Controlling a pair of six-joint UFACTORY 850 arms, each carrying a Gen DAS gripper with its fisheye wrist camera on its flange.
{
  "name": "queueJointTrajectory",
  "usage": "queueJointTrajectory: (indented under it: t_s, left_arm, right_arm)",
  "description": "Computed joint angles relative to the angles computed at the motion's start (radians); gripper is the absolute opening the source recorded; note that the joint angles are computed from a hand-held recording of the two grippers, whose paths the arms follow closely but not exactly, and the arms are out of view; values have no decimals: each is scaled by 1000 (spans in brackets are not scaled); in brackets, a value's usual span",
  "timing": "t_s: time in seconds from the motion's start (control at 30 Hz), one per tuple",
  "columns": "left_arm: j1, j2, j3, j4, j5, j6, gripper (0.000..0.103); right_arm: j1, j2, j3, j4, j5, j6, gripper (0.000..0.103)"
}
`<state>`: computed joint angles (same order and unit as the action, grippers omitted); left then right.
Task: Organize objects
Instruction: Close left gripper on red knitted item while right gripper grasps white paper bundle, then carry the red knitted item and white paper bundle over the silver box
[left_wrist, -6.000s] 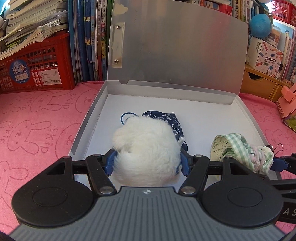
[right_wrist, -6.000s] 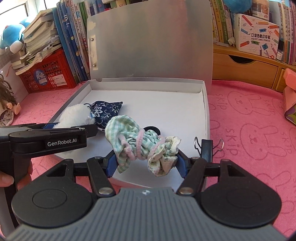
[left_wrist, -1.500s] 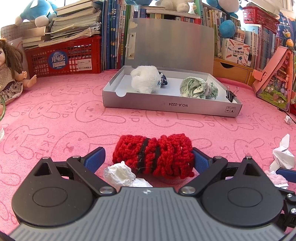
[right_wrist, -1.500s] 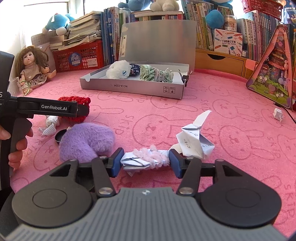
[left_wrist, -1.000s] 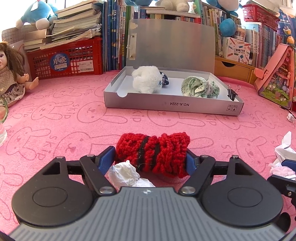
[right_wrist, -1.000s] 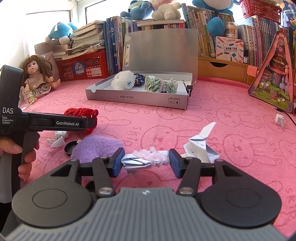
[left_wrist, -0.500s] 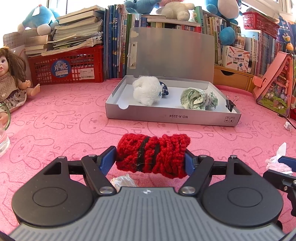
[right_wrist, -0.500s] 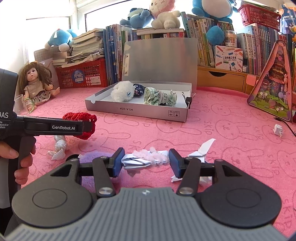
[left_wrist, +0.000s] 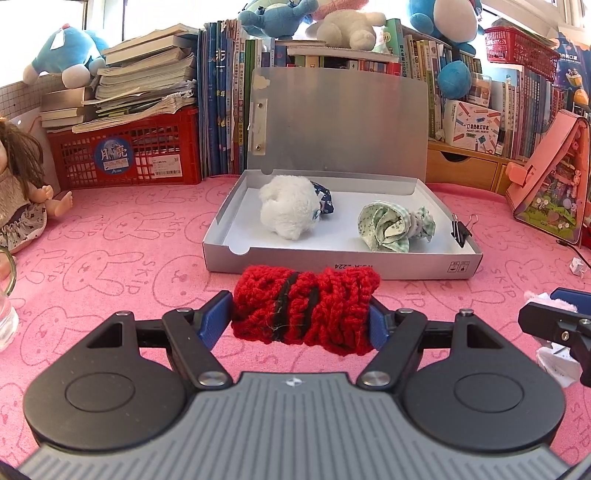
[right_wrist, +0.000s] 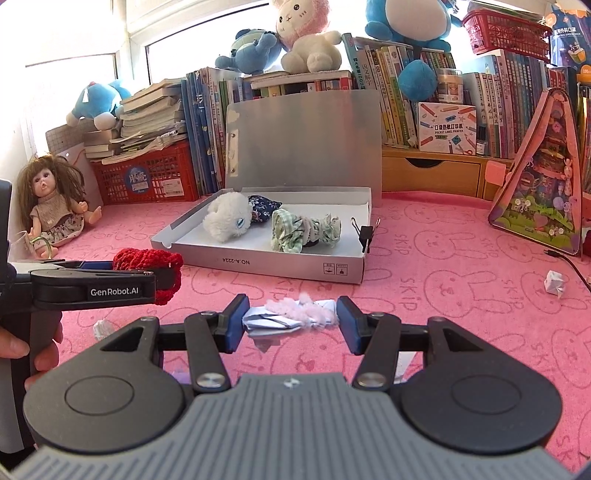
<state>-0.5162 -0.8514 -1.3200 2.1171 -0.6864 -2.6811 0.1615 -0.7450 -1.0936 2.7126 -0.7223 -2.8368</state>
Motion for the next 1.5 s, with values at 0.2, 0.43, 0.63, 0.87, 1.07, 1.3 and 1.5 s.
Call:
queueJointTrajectory:
  t_s: [0.2,0.43,0.63,0.87,1.07,1.3,1.5]
  left_arm:
    - [16,-11,-46,-20,12,47,77]
    - [46,-36,-118,-35,35,100,77]
    - [67,-69,-180,-33,40,121,77]
    - [107,-113,-267,26,98,118,77]
    - [141,-173,-379,8,186,177,77]
    - [148,-243,-470,-99,238,318,77]
    - [164,-277,-511,-178,264,382,77]
  right_arm:
    - [1,-16,-66,-12,44,59,56]
    - [6,-47,-155,-42,100,125,56]
    - [11,-81,-235,-78,145,193,56]
    - [16,-151,-383,-199,249,365,56]
    - [17,-241,-555,-460,364,690,56]
    - [32,-316,-668,-687,430,921,56]
    - [50,-362,-747,-887,461,1111,56]
